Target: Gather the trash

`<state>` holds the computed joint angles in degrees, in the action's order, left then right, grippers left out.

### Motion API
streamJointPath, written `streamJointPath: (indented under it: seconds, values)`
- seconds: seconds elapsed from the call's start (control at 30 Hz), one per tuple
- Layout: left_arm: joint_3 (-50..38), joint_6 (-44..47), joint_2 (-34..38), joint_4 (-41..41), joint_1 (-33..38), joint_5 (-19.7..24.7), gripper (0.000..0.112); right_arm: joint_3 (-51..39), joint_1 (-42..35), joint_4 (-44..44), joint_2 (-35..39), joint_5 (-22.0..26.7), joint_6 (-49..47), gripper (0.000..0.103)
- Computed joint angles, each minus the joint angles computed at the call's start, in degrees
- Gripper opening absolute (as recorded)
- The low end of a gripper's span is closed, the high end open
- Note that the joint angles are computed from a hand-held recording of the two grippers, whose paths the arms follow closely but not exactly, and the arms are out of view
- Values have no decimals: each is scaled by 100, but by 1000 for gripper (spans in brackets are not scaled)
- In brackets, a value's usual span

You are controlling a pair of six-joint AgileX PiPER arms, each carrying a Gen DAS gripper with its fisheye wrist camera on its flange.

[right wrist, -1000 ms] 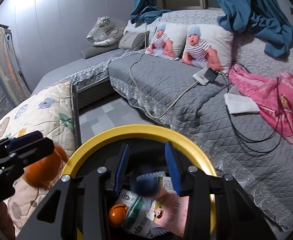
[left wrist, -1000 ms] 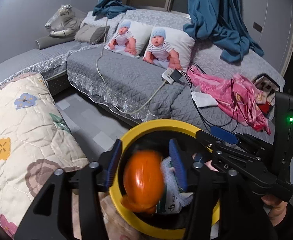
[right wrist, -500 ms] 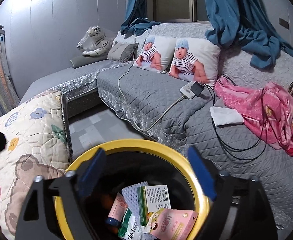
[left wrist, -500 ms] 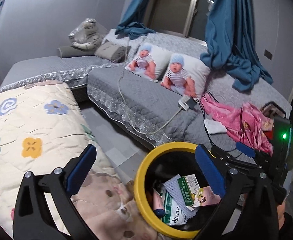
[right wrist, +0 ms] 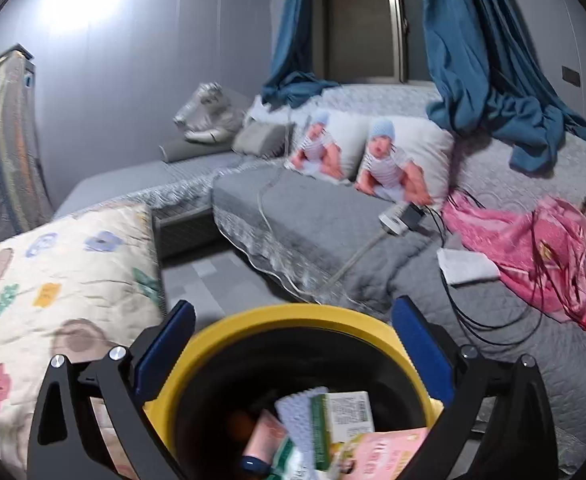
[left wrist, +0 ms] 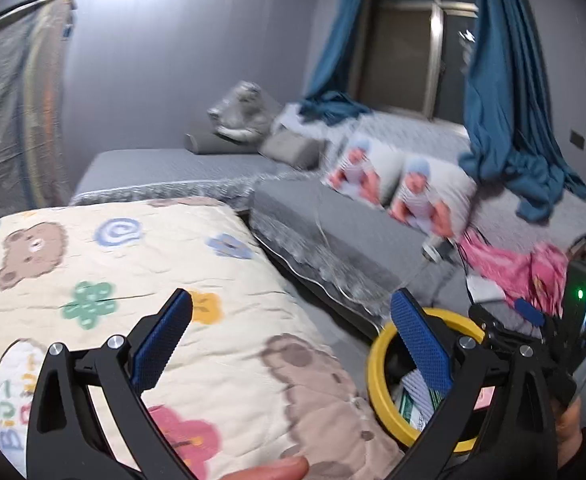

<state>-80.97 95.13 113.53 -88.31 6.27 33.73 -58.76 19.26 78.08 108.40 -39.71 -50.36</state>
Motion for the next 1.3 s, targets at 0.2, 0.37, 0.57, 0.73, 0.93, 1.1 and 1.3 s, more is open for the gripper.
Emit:
streamJointPath:
  seconds: [0.2, 0.37, 0.57, 0.73, 0.93, 1.1, 1.3]
  values:
    - [421, 122, -411, 90, 652, -24, 95, -120, 798, -34, -52, -501, 5, 95]
    - [876, 655, -715, -330, 1180, -54, 95, -441, 1382, 212, -44, -606, -349, 95]
    - [1100, 329, -874, -106, 1790, 119, 95, -1046, 1987, 525, 129, -502, -814, 95]
    - [1350, 825, -1004, -441, 2168, 110, 95, -1676, 2387, 899, 395, -256, -1269, 95]
    - [1581, 1203, -1118, -614, 2511, 174, 95, -2531, 2721, 1711, 862, -412, -2150, 95]
    - [1746, 1412, -1195, -749, 2717, 280, 95, -2739, 2892, 1891, 1005, -397, -2315, 95]
    - [1990, 1632, -1298, -869, 2877, 421, 95, -2626, 2988, 1876, 971, -366, -2182, 95]
